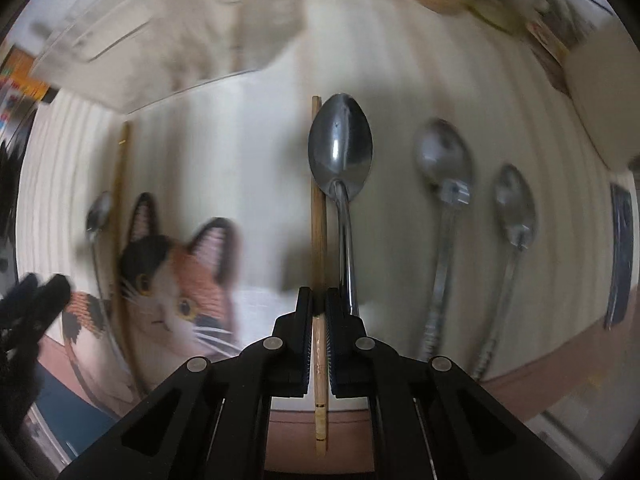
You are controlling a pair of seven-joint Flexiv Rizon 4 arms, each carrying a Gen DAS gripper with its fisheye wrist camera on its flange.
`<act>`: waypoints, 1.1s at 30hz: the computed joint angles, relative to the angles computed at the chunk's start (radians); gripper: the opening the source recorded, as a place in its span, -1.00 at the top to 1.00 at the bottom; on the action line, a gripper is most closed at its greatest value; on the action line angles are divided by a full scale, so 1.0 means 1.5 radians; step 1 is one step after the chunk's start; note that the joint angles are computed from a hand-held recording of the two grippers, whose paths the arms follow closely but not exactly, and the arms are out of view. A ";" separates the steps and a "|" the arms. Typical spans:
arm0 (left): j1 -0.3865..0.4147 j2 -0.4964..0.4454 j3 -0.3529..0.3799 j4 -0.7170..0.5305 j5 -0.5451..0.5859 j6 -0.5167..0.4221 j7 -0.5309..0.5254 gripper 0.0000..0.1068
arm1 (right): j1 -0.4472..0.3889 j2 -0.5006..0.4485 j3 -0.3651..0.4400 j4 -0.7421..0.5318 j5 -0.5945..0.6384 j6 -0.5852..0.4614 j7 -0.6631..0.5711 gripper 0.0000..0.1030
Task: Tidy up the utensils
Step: 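Grasp a chopstick beside the spoons with the right tool while the left grasps another chopstick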
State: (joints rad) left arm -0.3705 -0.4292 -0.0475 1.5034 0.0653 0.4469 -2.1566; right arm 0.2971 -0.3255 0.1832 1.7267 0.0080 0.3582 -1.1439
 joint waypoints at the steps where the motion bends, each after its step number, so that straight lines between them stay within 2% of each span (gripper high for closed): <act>1: 0.001 -0.012 -0.005 -0.006 -0.005 -0.003 0.009 0.26 | -0.004 0.005 -0.002 0.006 0.002 0.000 0.002 0.88; 4: -0.010 -0.048 -0.004 -0.044 0.013 -0.048 0.025 0.26 | -0.015 0.021 -0.004 0.028 0.010 0.005 0.003 0.88; 7: -0.027 -0.060 0.005 -0.072 0.044 -0.065 0.030 0.28 | -0.028 0.033 -0.007 0.045 0.017 0.014 -0.009 0.88; 9: -0.031 -0.066 0.008 -0.082 0.050 -0.073 0.029 0.38 | -0.034 0.046 -0.009 0.058 0.017 0.017 -0.016 0.88; 11: -0.036 -0.068 0.014 -0.092 0.063 -0.083 0.030 0.61 | -0.034 0.047 -0.007 0.060 0.023 0.027 -0.021 0.87; 13: -0.034 -0.066 0.015 -0.091 0.063 -0.083 0.030 0.68 | -0.028 0.044 -0.006 0.054 0.022 0.023 -0.014 0.87; 16: -0.011 -0.046 0.013 -0.050 0.024 -0.040 0.020 0.66 | -0.018 0.028 -0.004 0.036 0.020 0.020 -0.002 0.87; 19: 0.009 -0.021 0.021 -0.012 0.010 -0.036 0.007 0.61 | -0.022 0.017 -0.007 0.015 0.029 0.002 -0.004 0.87; 24: 0.062 0.034 0.011 0.087 -0.084 0.050 0.000 0.61 | -0.026 0.006 -0.009 -0.002 0.032 -0.006 -0.007 0.87; 26: 0.075 0.037 0.000 0.099 -0.112 0.083 0.023 0.57 | -0.027 0.004 -0.009 -0.006 0.033 -0.008 -0.006 0.87; 29: 0.075 0.021 -0.021 0.083 -0.136 0.083 0.063 0.45 | -0.030 0.000 -0.009 -0.011 0.036 -0.011 -0.009 0.87; 33: 0.049 -0.029 -0.012 0.009 -0.086 0.002 0.069 0.44 | -0.032 -0.001 -0.010 -0.018 0.035 -0.018 -0.010 0.87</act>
